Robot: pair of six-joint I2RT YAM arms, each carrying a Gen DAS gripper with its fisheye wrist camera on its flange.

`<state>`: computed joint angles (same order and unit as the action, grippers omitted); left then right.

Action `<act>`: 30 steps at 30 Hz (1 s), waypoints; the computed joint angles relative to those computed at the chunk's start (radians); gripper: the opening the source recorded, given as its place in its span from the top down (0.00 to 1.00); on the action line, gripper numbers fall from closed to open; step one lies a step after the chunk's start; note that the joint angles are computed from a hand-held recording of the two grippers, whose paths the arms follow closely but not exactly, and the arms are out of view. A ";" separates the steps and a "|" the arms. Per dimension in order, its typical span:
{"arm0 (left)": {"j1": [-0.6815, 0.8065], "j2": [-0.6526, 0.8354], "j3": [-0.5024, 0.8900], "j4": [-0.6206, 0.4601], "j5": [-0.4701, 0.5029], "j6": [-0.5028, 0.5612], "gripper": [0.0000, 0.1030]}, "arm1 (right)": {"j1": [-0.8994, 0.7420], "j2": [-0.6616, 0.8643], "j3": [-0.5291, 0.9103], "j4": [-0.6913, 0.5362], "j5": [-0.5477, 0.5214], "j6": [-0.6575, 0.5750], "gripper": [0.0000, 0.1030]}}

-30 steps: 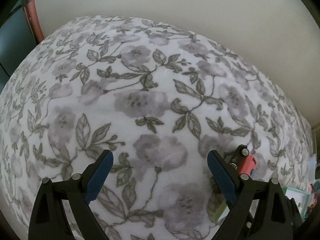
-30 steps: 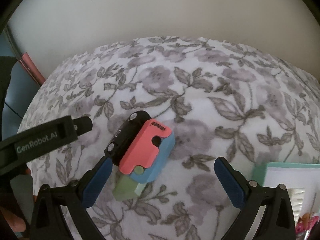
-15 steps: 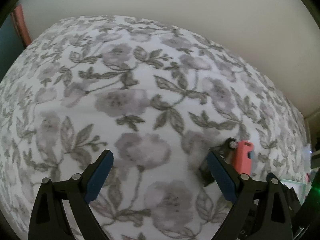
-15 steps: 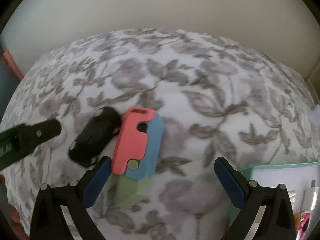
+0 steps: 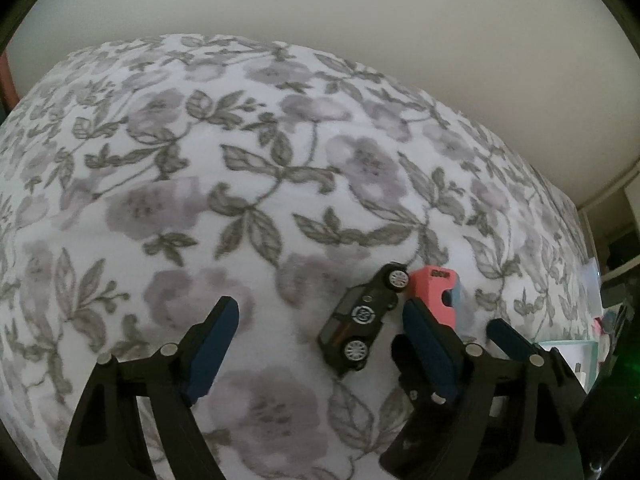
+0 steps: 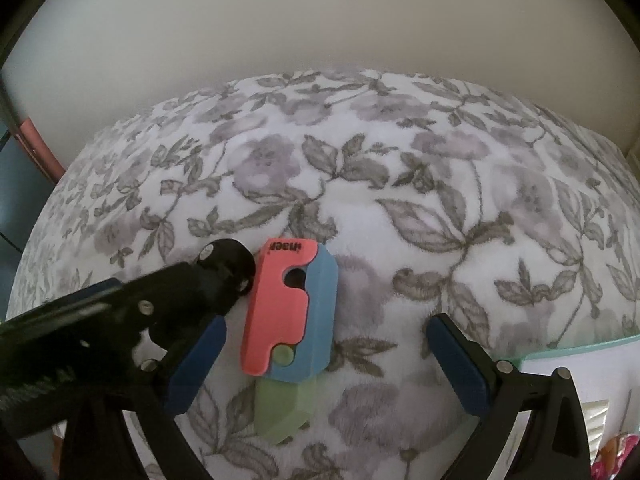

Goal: Organize rigid objects
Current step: 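Grasp the black toy car with the left gripper while the right gripper grasps the pink-blue case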

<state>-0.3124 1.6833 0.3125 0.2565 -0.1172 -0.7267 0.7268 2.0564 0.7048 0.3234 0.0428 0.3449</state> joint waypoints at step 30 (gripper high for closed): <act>0.010 0.065 0.022 0.038 -0.009 0.044 0.64 | -0.003 -0.003 -0.017 0.043 -0.022 -0.051 0.45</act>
<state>-0.3027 1.7479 0.3345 0.2948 -0.1257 -0.6825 0.7242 2.0536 0.6878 0.3668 0.0207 0.2938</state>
